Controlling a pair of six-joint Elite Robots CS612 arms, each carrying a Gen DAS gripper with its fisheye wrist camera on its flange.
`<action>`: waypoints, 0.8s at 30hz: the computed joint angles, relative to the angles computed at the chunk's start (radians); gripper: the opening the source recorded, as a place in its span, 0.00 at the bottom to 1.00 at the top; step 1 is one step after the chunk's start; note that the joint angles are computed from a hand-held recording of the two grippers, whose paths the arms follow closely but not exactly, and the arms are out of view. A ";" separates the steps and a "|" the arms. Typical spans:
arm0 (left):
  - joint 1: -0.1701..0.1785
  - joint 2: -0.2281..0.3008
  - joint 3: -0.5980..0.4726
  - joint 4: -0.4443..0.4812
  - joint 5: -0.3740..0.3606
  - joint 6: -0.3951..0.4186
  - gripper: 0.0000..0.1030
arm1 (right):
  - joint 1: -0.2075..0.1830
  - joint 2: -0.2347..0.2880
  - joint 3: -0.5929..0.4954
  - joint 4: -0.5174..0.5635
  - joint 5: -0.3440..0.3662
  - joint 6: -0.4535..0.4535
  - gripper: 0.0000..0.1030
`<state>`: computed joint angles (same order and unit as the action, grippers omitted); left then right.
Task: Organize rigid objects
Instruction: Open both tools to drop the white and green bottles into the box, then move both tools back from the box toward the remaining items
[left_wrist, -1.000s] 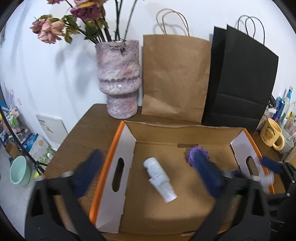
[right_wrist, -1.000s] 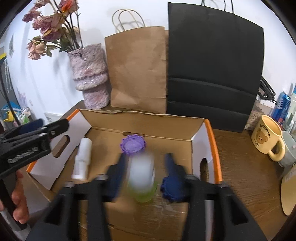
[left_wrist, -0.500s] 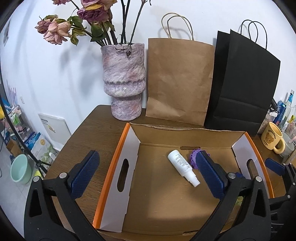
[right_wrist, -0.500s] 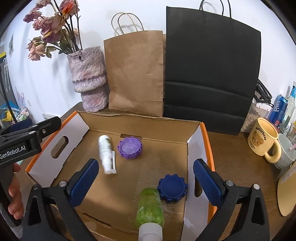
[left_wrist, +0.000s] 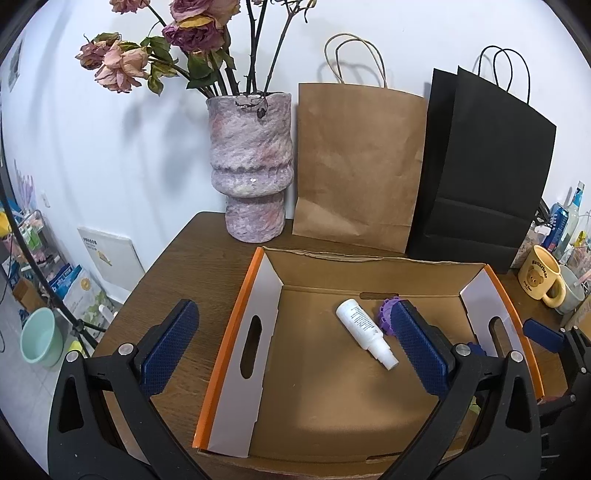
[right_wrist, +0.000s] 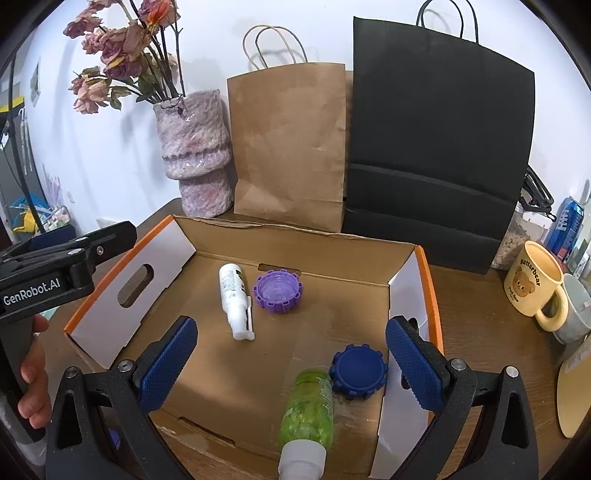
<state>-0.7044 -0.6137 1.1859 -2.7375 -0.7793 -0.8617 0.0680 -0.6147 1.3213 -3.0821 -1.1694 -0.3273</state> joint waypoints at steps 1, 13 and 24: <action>-0.001 -0.002 0.004 -0.001 0.002 -0.003 1.00 | 0.000 -0.002 0.005 -0.002 -0.001 -0.004 1.00; -0.021 -0.032 0.061 -0.026 0.019 -0.015 1.00 | -0.012 -0.037 0.071 -0.065 0.007 -0.001 1.00; -0.044 -0.064 0.121 -0.050 0.018 -0.036 1.00 | -0.025 -0.084 0.156 -0.119 0.015 -0.029 1.00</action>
